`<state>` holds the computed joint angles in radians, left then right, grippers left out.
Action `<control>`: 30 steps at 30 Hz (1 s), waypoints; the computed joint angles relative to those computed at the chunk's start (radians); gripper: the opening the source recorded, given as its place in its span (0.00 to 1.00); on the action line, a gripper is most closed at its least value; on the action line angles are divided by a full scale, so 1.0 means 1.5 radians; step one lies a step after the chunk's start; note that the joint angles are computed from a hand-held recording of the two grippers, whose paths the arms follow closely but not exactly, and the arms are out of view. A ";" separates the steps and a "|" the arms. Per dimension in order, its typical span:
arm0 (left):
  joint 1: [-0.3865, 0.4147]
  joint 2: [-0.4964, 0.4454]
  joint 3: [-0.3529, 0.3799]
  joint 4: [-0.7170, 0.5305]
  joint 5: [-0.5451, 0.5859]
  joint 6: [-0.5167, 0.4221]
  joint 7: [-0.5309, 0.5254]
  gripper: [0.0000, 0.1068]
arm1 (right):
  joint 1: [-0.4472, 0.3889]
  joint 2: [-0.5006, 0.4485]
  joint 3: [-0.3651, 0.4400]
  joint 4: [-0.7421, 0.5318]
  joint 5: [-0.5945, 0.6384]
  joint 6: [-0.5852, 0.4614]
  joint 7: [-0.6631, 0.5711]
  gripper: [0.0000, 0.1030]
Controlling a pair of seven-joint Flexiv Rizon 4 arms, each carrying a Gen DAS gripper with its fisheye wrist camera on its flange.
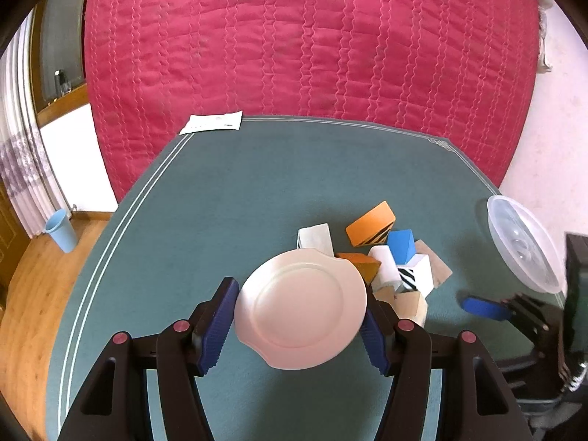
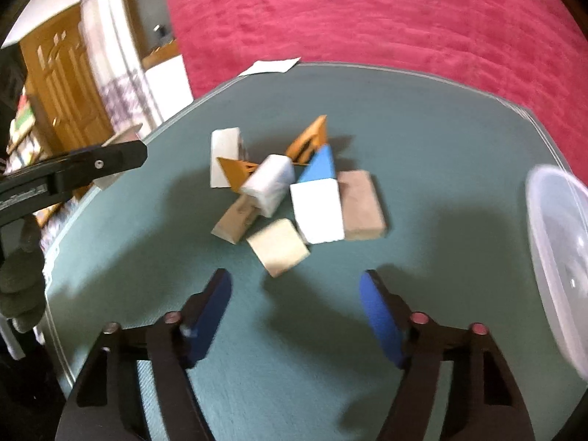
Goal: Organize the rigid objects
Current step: 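Grasp the small wooden cube with the right tool while the left tool holds the plate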
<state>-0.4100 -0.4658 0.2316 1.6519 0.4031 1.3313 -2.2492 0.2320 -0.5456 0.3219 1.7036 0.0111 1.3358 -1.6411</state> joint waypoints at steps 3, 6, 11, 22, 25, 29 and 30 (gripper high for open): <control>0.003 0.003 0.000 0.008 0.002 0.006 0.002 0.61 | 0.002 -0.021 0.000 -0.026 -0.008 -0.017 -0.014 0.57; 0.000 0.008 0.005 0.018 0.006 0.012 -0.006 0.61 | -0.001 -0.040 0.004 -0.055 -0.003 -0.028 -0.021 0.57; -0.001 0.009 0.008 0.024 0.009 0.012 -0.016 0.61 | -0.005 -0.050 0.024 -0.076 0.016 -0.040 -0.043 0.53; 0.000 0.006 0.004 0.024 0.010 0.003 -0.017 0.61 | 0.001 -0.021 0.028 -0.033 0.048 -0.020 -0.083 0.45; -0.003 0.007 0.005 0.025 0.013 0.003 -0.021 0.61 | 0.042 -0.020 -0.022 -0.029 0.013 -0.007 -0.038 0.44; -0.002 0.009 0.005 0.027 0.016 0.003 -0.024 0.61 | 0.132 -0.007 -0.136 0.014 -0.089 0.031 0.072 0.36; -0.002 0.009 0.004 0.027 0.017 0.003 -0.024 0.61 | 0.138 -0.004 -0.145 0.021 -0.104 0.036 0.088 0.35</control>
